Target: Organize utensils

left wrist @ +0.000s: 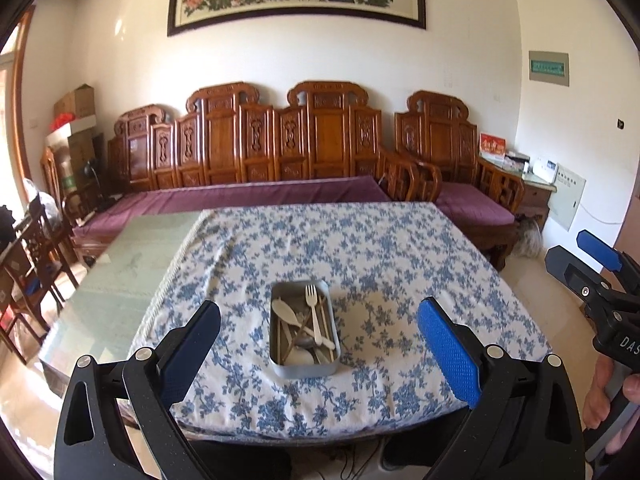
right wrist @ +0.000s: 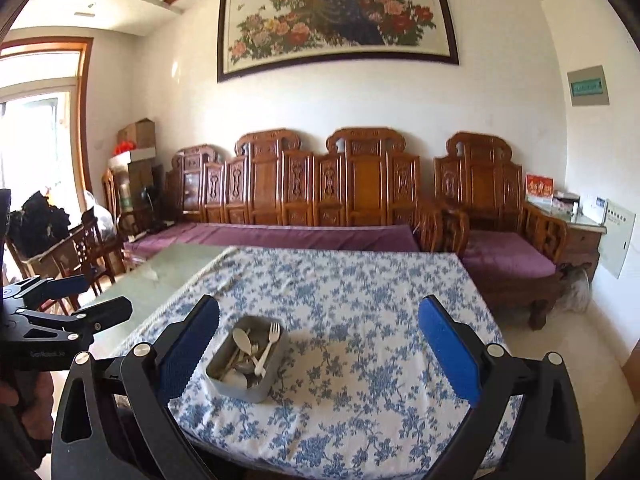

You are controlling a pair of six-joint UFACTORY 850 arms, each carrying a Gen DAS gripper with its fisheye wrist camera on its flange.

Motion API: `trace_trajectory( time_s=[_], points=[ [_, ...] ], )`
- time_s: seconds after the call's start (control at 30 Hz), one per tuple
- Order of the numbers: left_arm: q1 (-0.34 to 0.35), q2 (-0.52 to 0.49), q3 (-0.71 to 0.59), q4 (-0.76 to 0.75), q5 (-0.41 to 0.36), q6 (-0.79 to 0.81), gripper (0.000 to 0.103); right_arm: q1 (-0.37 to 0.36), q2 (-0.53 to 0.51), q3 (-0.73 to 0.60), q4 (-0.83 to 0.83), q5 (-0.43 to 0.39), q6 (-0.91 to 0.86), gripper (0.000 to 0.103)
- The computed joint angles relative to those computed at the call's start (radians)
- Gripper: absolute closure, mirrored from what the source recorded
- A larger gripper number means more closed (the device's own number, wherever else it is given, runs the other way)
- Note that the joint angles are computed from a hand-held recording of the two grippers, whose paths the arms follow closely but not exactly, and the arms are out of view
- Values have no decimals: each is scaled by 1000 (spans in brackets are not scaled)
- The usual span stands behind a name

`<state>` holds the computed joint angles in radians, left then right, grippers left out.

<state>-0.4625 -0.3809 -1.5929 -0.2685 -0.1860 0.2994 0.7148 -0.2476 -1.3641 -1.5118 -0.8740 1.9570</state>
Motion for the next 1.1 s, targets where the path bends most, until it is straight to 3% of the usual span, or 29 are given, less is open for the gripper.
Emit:
trace_trajectory(
  time_s=[0.27, 0.43, 0.53, 0.87, 1.1],
  points=[
    [-11, 52, 49, 242, 79, -245, 8, 25, 9, -13, -27, -51, -5, 3],
    [-14, 72, 77, 484, 105, -495, 8, 26, 11, -13, -24, -59, -6, 3],
    [-11, 69, 76, 412, 106, -429, 8, 26, 14, -9, -19, -58, -5, 3],
    [-11, 74, 85, 526, 114, -536, 8, 19, 3, -17, -6, -51, -11, 3],
    [-8, 78, 93, 406, 123, -417, 8, 16, 3, -13, -7, -49, -5, 3]
  ],
)
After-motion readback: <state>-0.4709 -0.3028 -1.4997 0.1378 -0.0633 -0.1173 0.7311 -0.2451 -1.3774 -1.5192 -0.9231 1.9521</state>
